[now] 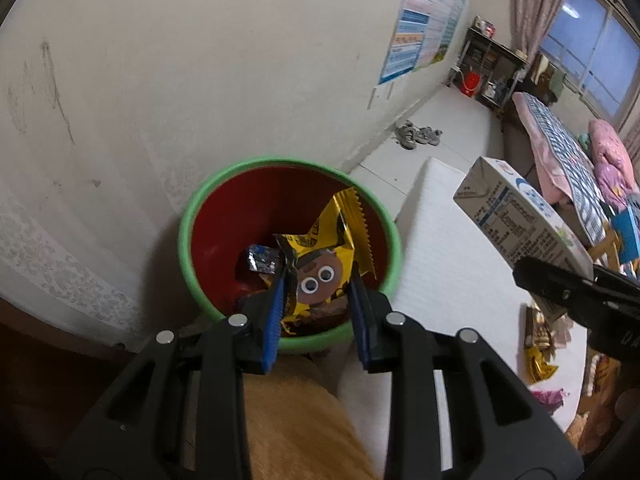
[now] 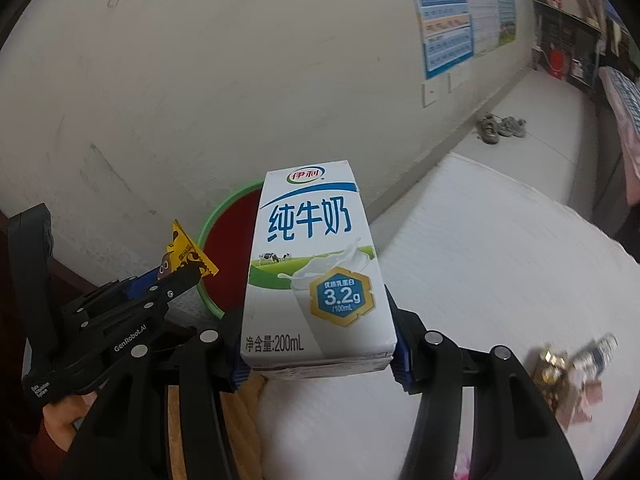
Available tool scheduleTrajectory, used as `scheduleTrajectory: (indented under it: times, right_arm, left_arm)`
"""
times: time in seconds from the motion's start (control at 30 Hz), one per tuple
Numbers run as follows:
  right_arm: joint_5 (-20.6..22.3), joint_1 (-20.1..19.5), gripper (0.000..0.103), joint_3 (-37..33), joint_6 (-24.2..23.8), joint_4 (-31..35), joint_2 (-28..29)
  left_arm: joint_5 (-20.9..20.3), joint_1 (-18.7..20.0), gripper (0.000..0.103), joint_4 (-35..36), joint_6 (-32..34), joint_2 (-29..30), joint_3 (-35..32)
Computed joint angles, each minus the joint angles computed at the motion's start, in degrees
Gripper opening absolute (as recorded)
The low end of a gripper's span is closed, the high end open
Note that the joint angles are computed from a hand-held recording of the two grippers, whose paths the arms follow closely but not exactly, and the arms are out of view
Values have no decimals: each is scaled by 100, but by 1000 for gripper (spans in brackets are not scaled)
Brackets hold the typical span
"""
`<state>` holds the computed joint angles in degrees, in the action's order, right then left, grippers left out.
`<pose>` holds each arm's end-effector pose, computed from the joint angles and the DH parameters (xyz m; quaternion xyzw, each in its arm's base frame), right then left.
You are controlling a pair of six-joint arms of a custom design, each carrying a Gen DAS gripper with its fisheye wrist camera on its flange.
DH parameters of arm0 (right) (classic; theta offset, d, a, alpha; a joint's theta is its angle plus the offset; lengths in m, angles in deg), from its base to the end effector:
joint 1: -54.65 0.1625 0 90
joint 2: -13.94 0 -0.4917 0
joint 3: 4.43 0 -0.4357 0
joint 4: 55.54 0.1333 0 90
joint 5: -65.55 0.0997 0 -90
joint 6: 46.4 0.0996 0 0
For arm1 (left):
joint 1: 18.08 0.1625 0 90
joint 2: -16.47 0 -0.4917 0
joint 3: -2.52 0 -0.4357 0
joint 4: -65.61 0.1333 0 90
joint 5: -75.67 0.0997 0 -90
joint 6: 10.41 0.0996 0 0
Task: Collect trash
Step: 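Carry the yellow wrapper and milk carton over the red bucket and open both tools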
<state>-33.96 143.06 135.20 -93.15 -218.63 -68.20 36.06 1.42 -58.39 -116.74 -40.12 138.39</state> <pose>0.1050 -0.4269 0.2144 0.3687 -0.9160 0.0898 0.1303 -0.2851 -0.3238 0.0293 -0.1010 0.8451 -0.3831 0.3591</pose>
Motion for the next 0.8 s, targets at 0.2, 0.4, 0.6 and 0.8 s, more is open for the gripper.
scheduleTrajectory:
  times: [0.2, 0.4, 0.6, 0.8]
  right_arm:
    - [-136, 335, 53, -183, 179, -140, 588]
    - [-319, 540, 53, -291, 271, -260, 1037]
    - [-465, 590, 53, -315, 272, -404, 1328]
    - [-523, 610, 53, -317, 271, -464, 1441]
  left_arm:
    - [96, 245, 28, -11, 31, -175, 122]
    - [143, 489, 28, -313, 204, -235, 260]
    - [154, 651, 28, -500, 320, -240, 354]
    - [186, 757, 28, -526, 376, -271, 372]
